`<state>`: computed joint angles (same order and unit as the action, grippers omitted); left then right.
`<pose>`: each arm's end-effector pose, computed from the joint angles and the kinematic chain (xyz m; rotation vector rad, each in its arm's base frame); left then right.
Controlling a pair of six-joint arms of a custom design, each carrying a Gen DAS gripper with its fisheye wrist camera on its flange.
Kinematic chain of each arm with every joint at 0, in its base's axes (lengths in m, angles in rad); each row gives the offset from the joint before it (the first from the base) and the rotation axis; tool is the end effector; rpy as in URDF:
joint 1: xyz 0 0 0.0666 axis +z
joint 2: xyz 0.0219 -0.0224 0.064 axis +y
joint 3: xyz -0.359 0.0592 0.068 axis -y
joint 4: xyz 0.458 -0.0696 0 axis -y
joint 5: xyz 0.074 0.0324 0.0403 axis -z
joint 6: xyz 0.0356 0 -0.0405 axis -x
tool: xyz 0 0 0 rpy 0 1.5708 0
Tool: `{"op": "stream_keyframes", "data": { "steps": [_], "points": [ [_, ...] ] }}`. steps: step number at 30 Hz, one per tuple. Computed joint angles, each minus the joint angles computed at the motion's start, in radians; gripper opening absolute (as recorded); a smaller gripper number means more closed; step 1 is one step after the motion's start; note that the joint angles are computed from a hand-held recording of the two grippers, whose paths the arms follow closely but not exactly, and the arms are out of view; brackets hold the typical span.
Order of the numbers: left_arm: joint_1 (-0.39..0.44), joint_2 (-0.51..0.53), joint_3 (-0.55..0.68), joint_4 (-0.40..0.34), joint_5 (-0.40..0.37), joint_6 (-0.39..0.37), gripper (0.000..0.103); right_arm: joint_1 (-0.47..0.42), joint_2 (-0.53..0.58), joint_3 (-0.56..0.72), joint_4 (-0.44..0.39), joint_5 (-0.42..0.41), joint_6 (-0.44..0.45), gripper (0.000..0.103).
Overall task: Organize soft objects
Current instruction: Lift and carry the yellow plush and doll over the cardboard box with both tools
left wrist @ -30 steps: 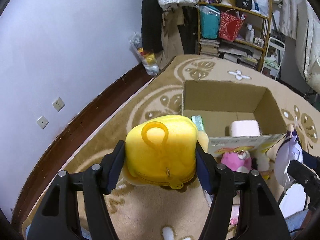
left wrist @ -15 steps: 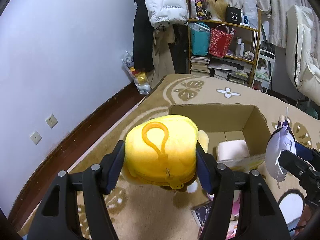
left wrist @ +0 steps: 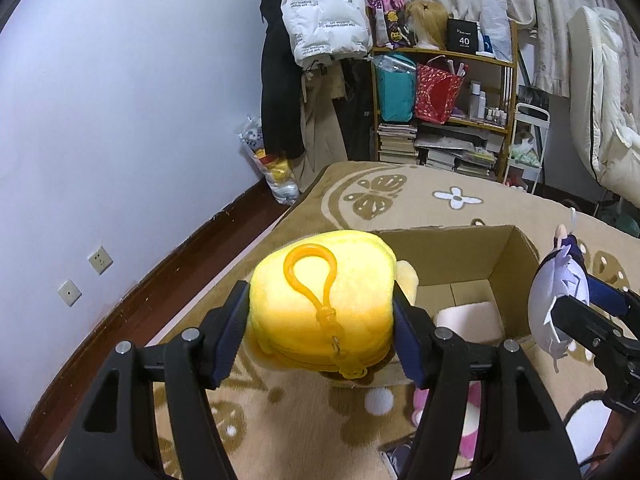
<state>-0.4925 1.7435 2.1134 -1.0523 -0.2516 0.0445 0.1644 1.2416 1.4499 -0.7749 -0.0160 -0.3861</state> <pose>0.5870 -0.3054 0.5696 0.3635 2.1980 -0.0096 0.5037 0.0837 0.5280 0.2291 2.1442 0.3384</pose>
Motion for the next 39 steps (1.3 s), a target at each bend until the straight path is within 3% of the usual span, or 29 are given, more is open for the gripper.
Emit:
{"op": "stream_keyframes", "data": {
  "steps": [25,39],
  "points": [
    [-0.015,0.066,0.026,0.053,-0.004,-0.008,0.067,-0.033,0.048,0.006,0.015,0.001,0.021,0.08],
    [-0.017,0.086,0.035,0.045,-0.011,-0.025,0.069,-0.043,0.083,0.033,0.001,-0.019,0.024,0.081]
  ]
}}
